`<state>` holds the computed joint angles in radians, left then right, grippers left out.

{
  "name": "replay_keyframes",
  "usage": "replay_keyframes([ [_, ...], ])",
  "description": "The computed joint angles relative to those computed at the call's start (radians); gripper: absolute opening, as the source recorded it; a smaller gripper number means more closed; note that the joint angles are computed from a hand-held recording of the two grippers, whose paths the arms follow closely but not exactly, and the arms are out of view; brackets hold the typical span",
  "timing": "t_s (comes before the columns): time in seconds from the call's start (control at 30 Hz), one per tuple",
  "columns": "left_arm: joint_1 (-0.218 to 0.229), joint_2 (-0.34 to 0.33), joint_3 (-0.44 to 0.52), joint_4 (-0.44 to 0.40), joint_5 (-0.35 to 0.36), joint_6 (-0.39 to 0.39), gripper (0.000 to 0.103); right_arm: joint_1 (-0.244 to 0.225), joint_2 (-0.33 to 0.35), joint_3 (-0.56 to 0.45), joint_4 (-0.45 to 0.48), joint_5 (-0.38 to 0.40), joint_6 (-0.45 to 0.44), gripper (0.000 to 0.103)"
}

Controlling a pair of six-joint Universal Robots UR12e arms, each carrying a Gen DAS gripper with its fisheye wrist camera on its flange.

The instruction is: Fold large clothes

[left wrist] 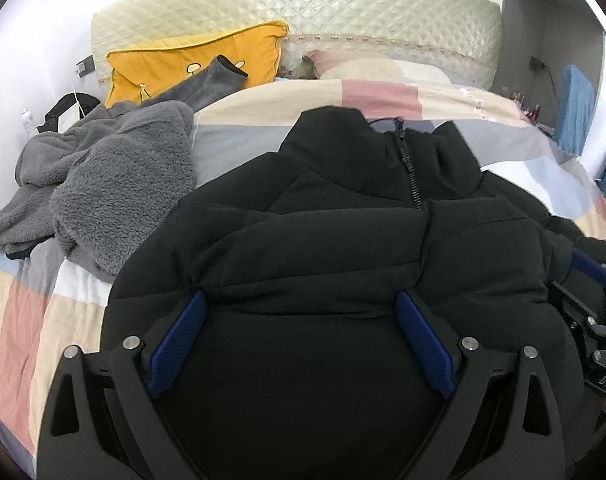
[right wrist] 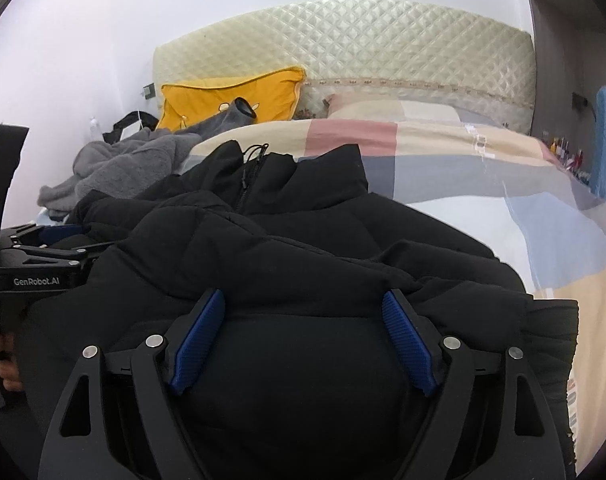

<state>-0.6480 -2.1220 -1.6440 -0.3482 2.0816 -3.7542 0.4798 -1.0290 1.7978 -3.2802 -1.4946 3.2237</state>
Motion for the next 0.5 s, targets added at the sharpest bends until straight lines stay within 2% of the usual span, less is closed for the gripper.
replay_keyframes([
  [0.1, 0.000, 0.036, -0.032, 0.005, -0.034, -0.019, 0.095, -0.015, -0.047, 0.038, 0.018, 0.058, 0.004, 0.080],
  [0.13, -0.006, 0.054, -0.053, 0.023, -0.018, -0.016, 0.096, -0.019, -0.062, 0.052, 0.011, 0.071, 0.009, 0.080],
  [0.27, -0.027, 0.122, -0.125, 0.036, 0.030, -0.021, 0.096, -0.025, -0.155, 0.139, -0.011, 0.061, -0.005, 0.080],
  [0.33, -0.030, 0.167, -0.176, 0.043, 0.036, -0.065, 0.096, -0.028, -0.191, 0.176, -0.016, 0.041, 0.005, 0.080],
  [0.5, -0.030, 0.255, -0.262, -0.054, 0.010, -0.165, 0.096, -0.050, -0.284, 0.266, 0.026, 0.007, 0.041, 0.080],
])
